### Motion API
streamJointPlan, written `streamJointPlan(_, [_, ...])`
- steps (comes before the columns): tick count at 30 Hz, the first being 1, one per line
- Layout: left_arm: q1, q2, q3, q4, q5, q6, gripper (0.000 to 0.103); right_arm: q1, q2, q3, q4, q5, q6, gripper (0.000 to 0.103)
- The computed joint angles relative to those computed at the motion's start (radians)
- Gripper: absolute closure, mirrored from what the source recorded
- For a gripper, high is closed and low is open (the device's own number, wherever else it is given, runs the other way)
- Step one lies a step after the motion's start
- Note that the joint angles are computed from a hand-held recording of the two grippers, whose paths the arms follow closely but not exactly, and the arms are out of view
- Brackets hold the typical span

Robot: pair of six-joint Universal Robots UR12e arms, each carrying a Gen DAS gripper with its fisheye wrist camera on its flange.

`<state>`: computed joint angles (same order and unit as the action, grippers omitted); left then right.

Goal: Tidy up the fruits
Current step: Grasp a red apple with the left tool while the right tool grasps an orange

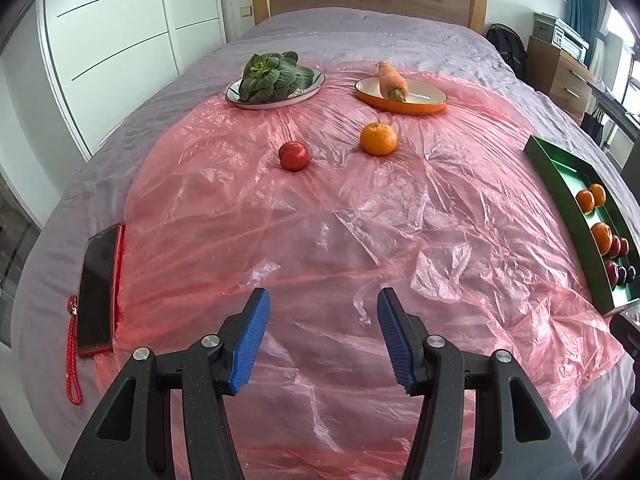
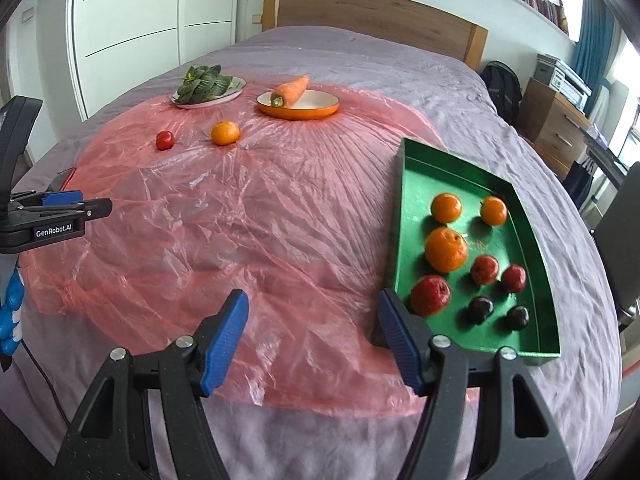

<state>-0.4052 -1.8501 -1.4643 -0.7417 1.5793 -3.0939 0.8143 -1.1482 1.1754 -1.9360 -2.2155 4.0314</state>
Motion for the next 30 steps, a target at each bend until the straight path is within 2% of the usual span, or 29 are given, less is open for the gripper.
streamJointPlan(8, [0.029,-0.063,0.090,0.022,-0.033,0.003,0.053,-0.050,0.069,-0.083,-0.153,0.080,-0.209,0.000])
streamJointPlan(18, [0.052,-0.171,0.221,-0.005,-0.124,-0.016,0.053,-0.130,0.171,-0.188,-0.342,0.238,-0.370,0.000])
streamJointPlan(30, [0.061,-0.283,0.350,-0.071,-0.162,-0.014,0.055,-0.201,0.312,-0.347,-0.399,0.361,-0.489,0.000])
